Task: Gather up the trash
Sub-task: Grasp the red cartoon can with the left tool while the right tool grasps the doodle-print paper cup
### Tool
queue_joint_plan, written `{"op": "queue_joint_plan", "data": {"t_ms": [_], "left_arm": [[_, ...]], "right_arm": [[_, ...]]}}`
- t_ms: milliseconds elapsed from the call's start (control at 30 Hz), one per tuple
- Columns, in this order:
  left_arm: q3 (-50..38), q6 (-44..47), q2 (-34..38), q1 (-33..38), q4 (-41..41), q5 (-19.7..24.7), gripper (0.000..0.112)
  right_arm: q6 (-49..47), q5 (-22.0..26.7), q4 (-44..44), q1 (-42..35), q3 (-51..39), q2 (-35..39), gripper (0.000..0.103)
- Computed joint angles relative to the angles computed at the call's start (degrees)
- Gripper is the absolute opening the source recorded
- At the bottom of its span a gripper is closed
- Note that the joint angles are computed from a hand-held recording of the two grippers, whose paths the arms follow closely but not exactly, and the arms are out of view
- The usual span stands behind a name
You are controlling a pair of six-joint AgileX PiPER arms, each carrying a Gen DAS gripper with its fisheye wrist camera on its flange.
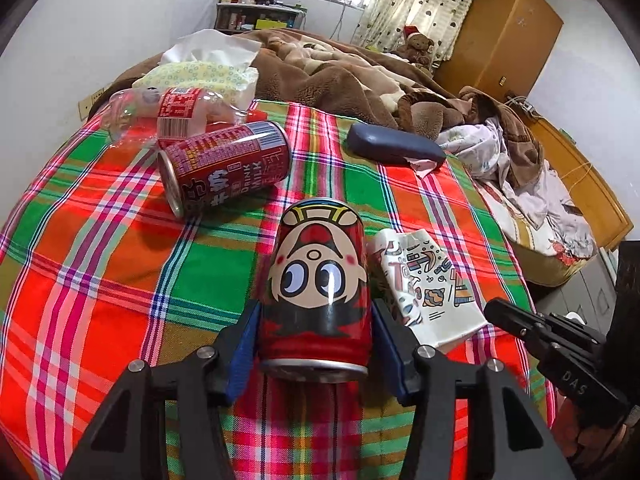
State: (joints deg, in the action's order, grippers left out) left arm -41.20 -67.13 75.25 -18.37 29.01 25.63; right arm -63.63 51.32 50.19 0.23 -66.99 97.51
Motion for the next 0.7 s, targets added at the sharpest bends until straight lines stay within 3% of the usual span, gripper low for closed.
{"op": "queue_joint_plan", "data": {"t_ms": [100,167,200,233,467,500,533,633,700], "left_arm": [[0.4,-1.3,-0.8,0.1,1.2,0.7,0.054],[0.8,-0.7,-1.3,0.4,0.9,1.0,0.054],[1.0,-0.1,-1.4,0.7,0.4,1.1,0.054],[1.4,0.8,-1.7,1.3,-0.4,0.6,0.054],[2.2,2.6,-2.6,3.3,-1.6,-0.3,0.054],[2.1,2.1,-2.4,3.2,-1.0,-0.1,0.054],[2.0,2.0,-2.2,3.1,-0.5,0.1,0.054],[1.6,3.8,-1.5,3.7,-1.4,-0.3,0.054],[1.7,4.2,-1.5,3.7,-1.7,-0.4,0.054]], "right_arm": [[-0.1,2.9,2.6,-0.1,-1.4,1.4,0.007],[0.5,4.1,3.5,-0.1,-2.0,2.3,0.026],[1.2,4.8,3.7,0.2,-2.7,3.2,0.046],[1.4,5.0,3.8,0.5,-3.0,3.6,0.054],[5.4,3.7,1.3,4.0,-4.1,5.3,0.053],[5.7,2.8,0.9,4.6,-3.6,4.9,0.044],[5.7,2.6,0.6,5.0,-3.5,4.8,0.027],[4.3,2.6,1.4,5.3,-2.9,4.1,0.014],[3.5,2.2,1.8,5.4,-2.3,3.3,0.012]]}}
